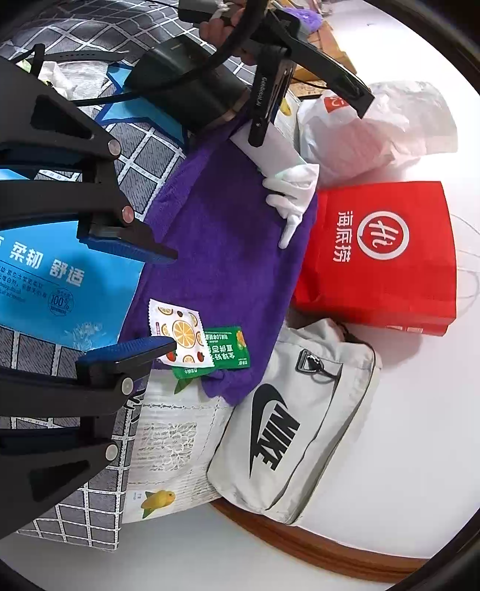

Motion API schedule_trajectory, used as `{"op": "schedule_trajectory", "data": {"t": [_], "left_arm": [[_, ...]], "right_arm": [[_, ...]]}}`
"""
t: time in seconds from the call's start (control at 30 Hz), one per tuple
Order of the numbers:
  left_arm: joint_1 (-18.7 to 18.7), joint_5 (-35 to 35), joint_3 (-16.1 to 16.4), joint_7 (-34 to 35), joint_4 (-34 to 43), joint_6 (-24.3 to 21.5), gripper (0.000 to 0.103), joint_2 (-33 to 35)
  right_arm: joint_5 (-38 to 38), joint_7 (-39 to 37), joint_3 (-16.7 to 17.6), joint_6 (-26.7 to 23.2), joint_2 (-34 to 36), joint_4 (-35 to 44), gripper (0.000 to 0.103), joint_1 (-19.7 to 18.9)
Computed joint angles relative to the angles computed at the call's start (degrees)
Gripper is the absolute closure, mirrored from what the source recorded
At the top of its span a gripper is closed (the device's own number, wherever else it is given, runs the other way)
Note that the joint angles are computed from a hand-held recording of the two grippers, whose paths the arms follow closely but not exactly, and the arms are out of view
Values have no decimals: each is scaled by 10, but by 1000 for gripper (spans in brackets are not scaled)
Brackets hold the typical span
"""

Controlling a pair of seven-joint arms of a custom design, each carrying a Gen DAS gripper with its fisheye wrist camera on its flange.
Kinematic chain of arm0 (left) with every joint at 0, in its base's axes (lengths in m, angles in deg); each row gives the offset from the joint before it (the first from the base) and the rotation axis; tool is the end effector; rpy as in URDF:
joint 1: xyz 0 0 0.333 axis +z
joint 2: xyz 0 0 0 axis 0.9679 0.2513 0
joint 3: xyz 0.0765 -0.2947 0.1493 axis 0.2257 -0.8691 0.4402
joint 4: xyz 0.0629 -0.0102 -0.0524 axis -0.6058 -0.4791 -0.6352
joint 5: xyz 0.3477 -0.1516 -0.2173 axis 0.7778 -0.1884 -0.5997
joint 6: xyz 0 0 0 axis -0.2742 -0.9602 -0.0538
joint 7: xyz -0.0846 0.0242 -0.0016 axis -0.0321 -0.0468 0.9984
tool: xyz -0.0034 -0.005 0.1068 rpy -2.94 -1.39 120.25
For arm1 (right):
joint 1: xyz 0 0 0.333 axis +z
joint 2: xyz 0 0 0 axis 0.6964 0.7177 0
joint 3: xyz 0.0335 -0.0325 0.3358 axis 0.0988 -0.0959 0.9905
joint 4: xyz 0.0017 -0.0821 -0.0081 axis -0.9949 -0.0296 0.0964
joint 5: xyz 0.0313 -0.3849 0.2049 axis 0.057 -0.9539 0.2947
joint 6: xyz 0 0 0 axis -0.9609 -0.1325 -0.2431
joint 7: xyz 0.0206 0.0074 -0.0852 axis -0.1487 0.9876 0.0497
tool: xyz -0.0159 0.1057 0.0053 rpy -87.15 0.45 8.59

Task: Organize soft objects
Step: 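Lower the white foam block onto the towel beside the gloves and open the left tool, then move both tools back over the cloth, right tool approaching the yellow pouch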

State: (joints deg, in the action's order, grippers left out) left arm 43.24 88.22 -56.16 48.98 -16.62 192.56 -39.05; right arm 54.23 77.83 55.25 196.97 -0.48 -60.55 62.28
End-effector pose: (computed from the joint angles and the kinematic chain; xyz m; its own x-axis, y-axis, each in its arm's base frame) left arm 0.5320 -0.4846 0.3342 0.2398 -0.9661 0.0955 -0.8520 -0.2566 -0.4564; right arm 0.5472 0.2121 0.3475 0.6480 -0.7565 0.0885 -0.5053 -0.5140 -0.6932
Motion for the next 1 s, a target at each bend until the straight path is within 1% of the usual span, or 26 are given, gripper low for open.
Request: {"op": "schedule_trajectory", "data": {"t": [0.03,0.07,0.1,0.17,0.27,0.33,0.4,0.53,0.63,0.73,0.83,0.87,0.93,1.0], "left_arm": [[1,-2,0,-3,-2,3,49,-1],[0,-2,0,-8,-4,4,44,-3],[-3,3,2,-13,-6,4,42,-5],[-7,11,2,-15,-8,-5,42,-10],[-15,19,-1,-17,-1,-42,42,-16],[-16,23,-4,-20,-2,-54,42,-21],[-15,29,-7,-32,-14,-47,42,-32],[-18,47,-13,-69,-39,-34,42,-55],[-23,62,-19,-94,-51,-35,42,-68],[-29,75,-28,-116,-64,-43,42,-83],[-34,77,-40,-120,-68,-55,42,-92],[-36,76,-44,-120,-69,-62,42,-96],[-43,79,-52,-121,-71,-79,42,-103],[-52,90,-58,-133,-74,-96,42,-111]], "right_arm": [[6,-3,1,2,-1,-1,62,0],[10,-6,2,0,-2,-1,62,0],[13,-9,2,-4,-4,-3,62,0],[23,-19,1,-5,-8,-5,62,2],[20,-21,-2,-2,-13,-14,62,9],[29,-31,-1,6,-20,-21,62,12],[49,-49,-3,5,-27,-26,62,14],[83,-58,-13,-13,-50,-43,61,21],[122,-79,-22,-21,-72,-65,61,30],[120,-69,-29,-30,-93,-89,61,38],[115,-62,-35,-34,-115,-114,60,46],[115,-60,-37,-32,-122,-121,59,48],[107,-46,-40,-35,-139,-141,52,53],[99,-33,-46,-46,-159,-164,51,57]]}}
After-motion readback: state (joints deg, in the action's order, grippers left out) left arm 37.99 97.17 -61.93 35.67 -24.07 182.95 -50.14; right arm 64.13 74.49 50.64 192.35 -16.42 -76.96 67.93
